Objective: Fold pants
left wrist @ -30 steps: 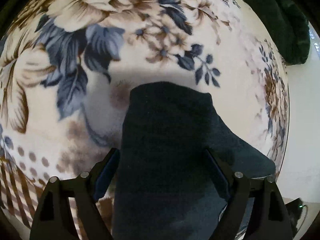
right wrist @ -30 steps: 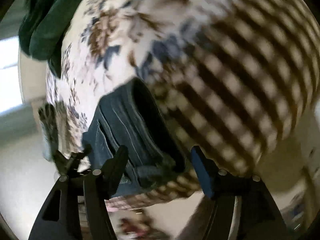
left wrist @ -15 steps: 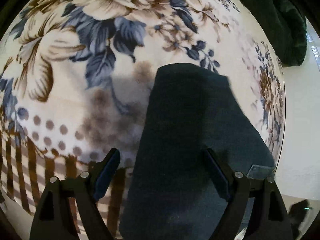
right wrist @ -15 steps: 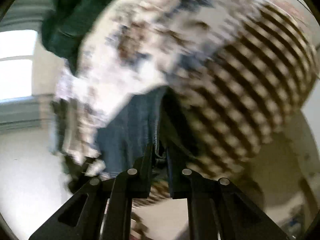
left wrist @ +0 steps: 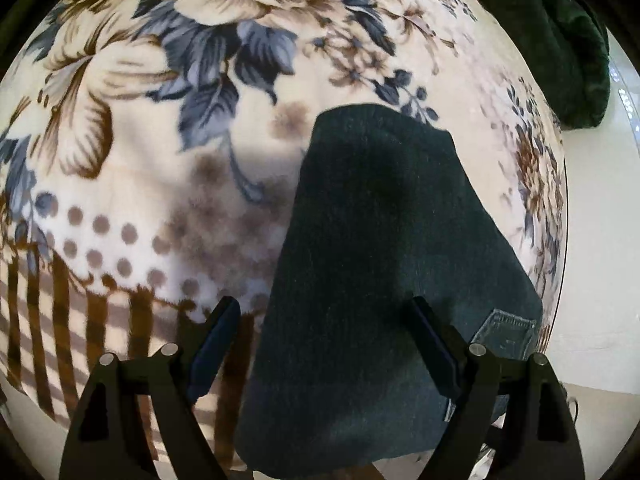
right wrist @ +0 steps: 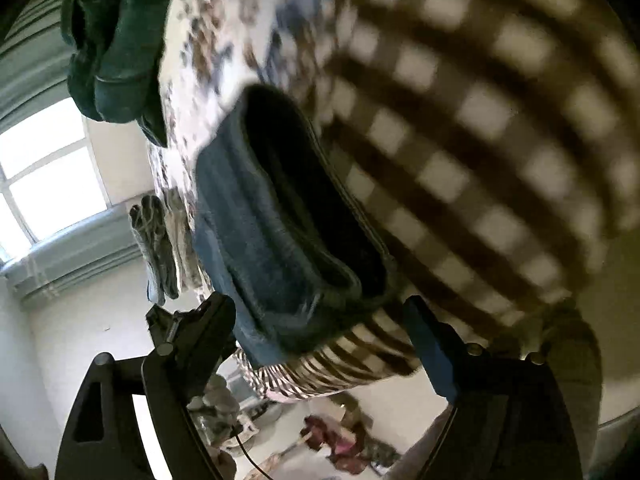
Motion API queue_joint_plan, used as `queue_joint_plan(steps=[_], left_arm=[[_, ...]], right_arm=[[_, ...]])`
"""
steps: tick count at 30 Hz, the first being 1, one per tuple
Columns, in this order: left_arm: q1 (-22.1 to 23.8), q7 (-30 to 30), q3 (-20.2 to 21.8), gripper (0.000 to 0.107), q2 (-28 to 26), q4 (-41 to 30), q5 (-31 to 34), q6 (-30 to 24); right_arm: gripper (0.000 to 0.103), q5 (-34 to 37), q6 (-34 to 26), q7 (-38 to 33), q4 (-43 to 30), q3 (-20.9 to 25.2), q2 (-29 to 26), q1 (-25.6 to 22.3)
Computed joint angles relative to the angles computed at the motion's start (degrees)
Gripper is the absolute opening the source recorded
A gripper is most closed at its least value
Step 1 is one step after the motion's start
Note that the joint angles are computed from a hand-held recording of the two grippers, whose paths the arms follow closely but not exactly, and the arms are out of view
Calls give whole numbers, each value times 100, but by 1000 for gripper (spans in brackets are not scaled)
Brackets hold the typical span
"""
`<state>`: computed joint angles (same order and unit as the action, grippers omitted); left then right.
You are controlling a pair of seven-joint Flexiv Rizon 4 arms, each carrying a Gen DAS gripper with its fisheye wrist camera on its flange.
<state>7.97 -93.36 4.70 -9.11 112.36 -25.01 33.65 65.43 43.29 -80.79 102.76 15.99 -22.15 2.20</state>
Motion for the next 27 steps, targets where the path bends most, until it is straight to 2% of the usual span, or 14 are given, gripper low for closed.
queue_joint_plan(steps=[1,3,5,10,13,14,16,17,19,20,21,24,27], left_arm=[[-9,24,-6,84,15,20,1,8],[-23,90,-17,84,38,66,-26,27],[-33,128,-18,84,61,111,-52,32],[-33,198,0,84,123,238,-130,3],[-19,279,1,84,152,320,-288,1],[-19,268,6,84,151,323,-268,-12],[-10,294,5,84,154,356,-351,-38],[-4,324,1,84,167,402,-461,-27],[4,411,0,84,191,473,-608,8],[3,468,-6,84,198,514,-707,46],[1,572,-23,84,205,588,-897,124],[-19,759,-72,84,149,703,-1290,291],[-58,912,-142,84,-18,748,-1529,518]], right_arm=[[75,-98,299,77,-24,-30,-49,159],[49,-847,692,509,-170,-122,-190,591],[42,-1642,925,765,-243,-155,-124,848],[30,-2796,1399,555,-462,-45,42,1007],[30,-3286,1024,649,-598,-44,-163,969],[33,-3164,758,670,-702,36,-283,836],[50,-2686,241,769,-754,154,-425,455],[52,-2293,256,585,-683,258,-419,248],[68,-1577,538,186,-414,398,-203,-20],[85,-1387,560,85,-333,405,-123,-59],[91,-1055,493,-129,-289,457,-93,-163],[91,-402,263,-489,-336,457,-303,-164],[93,-79,472,-850,-503,430,-680,20]])
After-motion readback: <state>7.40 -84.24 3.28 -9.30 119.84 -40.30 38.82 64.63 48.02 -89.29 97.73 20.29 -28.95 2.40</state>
